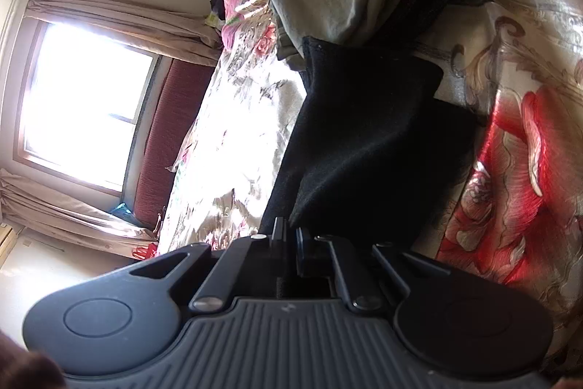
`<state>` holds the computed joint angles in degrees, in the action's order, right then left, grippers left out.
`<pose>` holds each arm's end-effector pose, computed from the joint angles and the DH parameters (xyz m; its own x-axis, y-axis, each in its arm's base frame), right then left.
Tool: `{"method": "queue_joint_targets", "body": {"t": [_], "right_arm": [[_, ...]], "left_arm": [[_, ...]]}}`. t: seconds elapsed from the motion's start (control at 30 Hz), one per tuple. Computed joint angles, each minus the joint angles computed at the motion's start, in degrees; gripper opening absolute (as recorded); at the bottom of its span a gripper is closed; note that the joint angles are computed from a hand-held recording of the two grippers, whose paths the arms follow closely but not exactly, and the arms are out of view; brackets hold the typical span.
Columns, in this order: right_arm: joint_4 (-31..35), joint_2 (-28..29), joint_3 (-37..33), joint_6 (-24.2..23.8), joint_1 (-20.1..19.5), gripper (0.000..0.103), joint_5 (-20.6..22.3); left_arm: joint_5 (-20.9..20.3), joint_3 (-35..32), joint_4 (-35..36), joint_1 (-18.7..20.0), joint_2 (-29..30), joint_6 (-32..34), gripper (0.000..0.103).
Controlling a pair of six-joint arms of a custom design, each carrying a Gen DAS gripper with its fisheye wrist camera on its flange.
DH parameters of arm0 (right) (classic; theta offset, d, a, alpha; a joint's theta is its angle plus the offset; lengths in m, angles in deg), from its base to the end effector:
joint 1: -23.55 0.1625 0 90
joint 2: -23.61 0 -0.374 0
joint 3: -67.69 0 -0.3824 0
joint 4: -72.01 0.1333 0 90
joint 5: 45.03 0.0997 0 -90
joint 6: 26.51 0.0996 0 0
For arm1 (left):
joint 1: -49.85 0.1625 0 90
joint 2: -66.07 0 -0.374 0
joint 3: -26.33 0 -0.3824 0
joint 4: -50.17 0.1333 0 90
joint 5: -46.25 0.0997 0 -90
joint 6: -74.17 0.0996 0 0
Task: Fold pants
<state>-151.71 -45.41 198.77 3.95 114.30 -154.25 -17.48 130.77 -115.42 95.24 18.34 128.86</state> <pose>0.1062 -0.4324 0.2389 -0.8195 0.4182 -0.3919 0.4772 0.1191 -0.8707 -0.2843 -0.5408 0.0674 0.1151 0.8547 -0.5061 0.9871 -0.0414 0.1547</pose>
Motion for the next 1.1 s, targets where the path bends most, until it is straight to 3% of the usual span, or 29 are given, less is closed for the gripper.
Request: {"method": "queue_joint_targets", "body": {"t": [0.07, 0.2, 0.33, 0.43, 0.5, 0.6, 0.83, 0.9, 1.0, 1.1], "right_arm": [[-0.37, -0.12, 0.08, -0.56, 0.04, 0.006, 0.52], [-0.33, -0.37, 0.46, -1.75, -0.32, 0.011, 1.34], [0.05, 0.85, 0.31, 2.07, -1.9, 0.022, -0.48], [-3.03, 2.26, 0.29, 5.28, -3.72, 0.024, 1.13], [-4.8, 3.14, -0.38, 5.42, -4.42, 0.023, 1.55], [-5.98, 3.46, -1.01, 5.8, -4.23, 0.006, 0.74], [-10.2, 2.4, 1.16, -0.27, 0.19, 0.006, 0.45], [-6.89, 2.15, 1.06, -1.39, 0.7, 0.007, -3.31], [0.44, -0.13, 2.91, 5.0, -3.22, 0.009, -1.25], [-3.43, 0.18, 4.28, 5.47, -2.86, 0.015, -1.59]], "left_arm": [[-0.15, -1.47, 1.88, 0.12, 0.24, -2.68, 0.029], [-0.71, -2.54, 3.26, 0.78, -0.65, -4.29, 0.021], [-1.32, -2.57, 3.93, 1.21, -1.24, -4.04, 0.021], [-1.91, -1.98, 4.29, 1.15, -1.92, -3.42, 0.021], [-2.06, -1.7, 4.23, 1.17, -2.23, -3.12, 0.021], [-2.14, -2.24, 4.02, 1.33, -2.07, -3.79, 0.021], [-2.89, -2.59, 4.15, 1.75, -4.37, -2.9, 0.021], [-2.36, -2.19, 4.43, 1.82, -4.53, -2.09, 0.021], [-0.7, -0.74, 3.79, 1.87, -4.2, -0.09, 0.021], [-0.35, -0.14, 4.88, 2.1, -4.43, -0.48, 0.021]]}}
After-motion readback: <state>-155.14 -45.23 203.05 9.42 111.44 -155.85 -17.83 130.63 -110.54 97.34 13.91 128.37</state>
